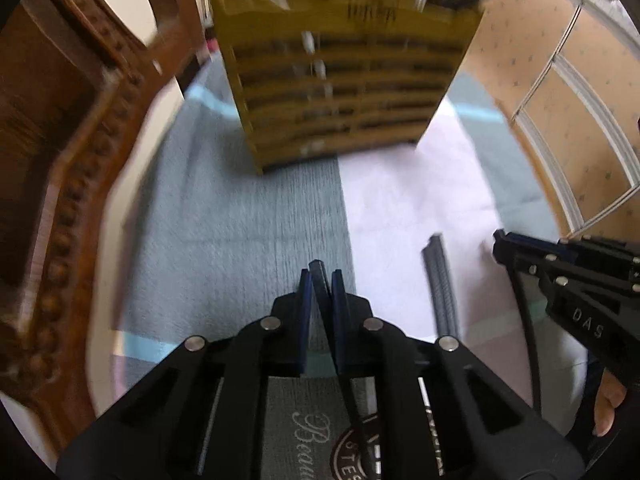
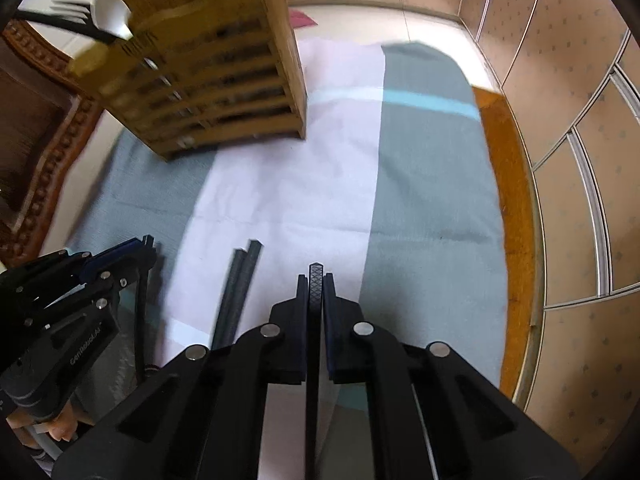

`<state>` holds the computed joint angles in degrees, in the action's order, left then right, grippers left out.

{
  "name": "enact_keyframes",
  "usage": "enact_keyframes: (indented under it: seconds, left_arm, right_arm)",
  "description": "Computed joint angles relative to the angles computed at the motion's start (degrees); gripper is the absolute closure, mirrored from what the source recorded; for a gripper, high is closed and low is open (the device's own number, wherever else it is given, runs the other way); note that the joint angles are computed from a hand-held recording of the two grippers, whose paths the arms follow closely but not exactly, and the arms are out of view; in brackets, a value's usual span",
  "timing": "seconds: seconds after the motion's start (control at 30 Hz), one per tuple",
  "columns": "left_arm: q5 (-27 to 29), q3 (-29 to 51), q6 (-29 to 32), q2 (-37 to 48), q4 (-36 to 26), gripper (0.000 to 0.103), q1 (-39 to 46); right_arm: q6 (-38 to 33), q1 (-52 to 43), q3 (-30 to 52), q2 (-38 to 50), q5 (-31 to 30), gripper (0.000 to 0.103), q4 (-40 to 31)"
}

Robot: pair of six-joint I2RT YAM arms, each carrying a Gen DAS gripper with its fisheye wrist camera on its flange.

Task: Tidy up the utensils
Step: 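Lift the chopsticks and carry them above the wooden holder with both tools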

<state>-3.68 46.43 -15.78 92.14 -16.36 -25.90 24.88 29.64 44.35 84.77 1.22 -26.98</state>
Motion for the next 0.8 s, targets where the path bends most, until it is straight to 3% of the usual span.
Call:
enact_keyframes:
  seconds: [0.17,0.5,0.8]
  left_arm:
    - [-4.3,-0.9,-1.1,-11.4,-3.5,0.095,-1.8]
    - [-9.2,0.6,-5.3,-30.4,-12.7,0.096,-6.3]
    - [-13.7,3.6,-6.8,-37.8,-18.4,0.096,-10.0]
  right_arm:
    - [0.5,0.9,0.3,-11.0,1.3,0.096,-4.7]
    - [1.1,4.9,8.3,-26.6,7.6,0.096,-15.9]
    - [2.4,10.1,12.1,-32.4,14.3,0.096,-20.3]
